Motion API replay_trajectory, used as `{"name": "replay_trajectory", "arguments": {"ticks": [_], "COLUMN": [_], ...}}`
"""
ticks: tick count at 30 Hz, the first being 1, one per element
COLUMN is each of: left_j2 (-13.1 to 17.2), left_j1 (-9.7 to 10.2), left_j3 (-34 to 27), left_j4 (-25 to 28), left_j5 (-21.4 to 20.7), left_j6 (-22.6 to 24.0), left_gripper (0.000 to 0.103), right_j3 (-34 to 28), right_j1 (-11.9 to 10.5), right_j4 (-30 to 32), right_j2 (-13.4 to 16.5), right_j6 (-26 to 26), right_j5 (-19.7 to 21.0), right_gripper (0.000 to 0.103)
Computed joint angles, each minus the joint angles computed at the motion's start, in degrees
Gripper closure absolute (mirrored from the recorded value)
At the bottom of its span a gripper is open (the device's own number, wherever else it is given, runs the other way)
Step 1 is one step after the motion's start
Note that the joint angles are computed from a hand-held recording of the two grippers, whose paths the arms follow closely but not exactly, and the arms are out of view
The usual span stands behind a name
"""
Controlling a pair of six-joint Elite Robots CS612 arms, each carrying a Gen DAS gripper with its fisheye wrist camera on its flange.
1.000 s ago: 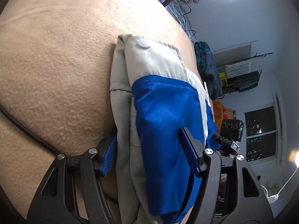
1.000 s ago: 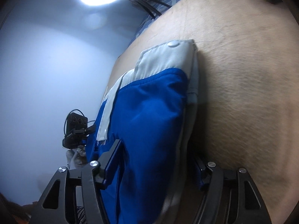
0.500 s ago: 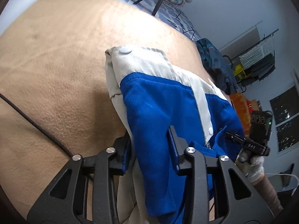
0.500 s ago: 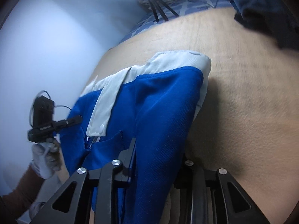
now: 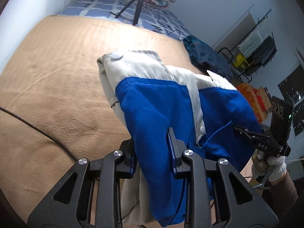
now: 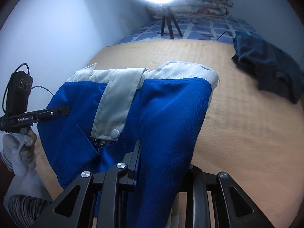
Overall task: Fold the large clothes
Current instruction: 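Lift the folded jacket with both tools and carry it toward the bed head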
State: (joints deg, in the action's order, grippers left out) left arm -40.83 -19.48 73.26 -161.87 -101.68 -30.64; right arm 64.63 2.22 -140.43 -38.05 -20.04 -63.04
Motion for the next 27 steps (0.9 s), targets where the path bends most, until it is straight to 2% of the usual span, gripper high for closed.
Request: {"name": "replay_trajectory", "arguments": {"ticks": [7,14,22,27], "left_j2": [-0.2,2.3,8.8,15.1], "left_j1": [-1.21,-2.38,-3.03,-3.03], "left_j3": [-2.0,-8.8,-21.9,-33.9], "left_j4": [0.4,3.6,8.2,11.9], "left_j5": [-1.2,-2.5,-4.4,-6.5], "left_j6": [1.5,4.7,8.0,9.2], "left_gripper": [0.078,0.078,0.079,0.079], "right_j3": [2.5,2.5,-2.1,-7.3], "right_j1": [-1.3,-3.7,-6.2,-7.4], "right_j4": [-2.8,-4.1,-4.4,-4.6], "right_j2": [-2.6,-3.2,-0.9,2.2], "right_j6": [0.8,2.0,4.4,6.6], "right_j5": [-0.2,1.4,3.8,4.3], "right_gripper": [0.079,0.079,0.079,0.079]}}
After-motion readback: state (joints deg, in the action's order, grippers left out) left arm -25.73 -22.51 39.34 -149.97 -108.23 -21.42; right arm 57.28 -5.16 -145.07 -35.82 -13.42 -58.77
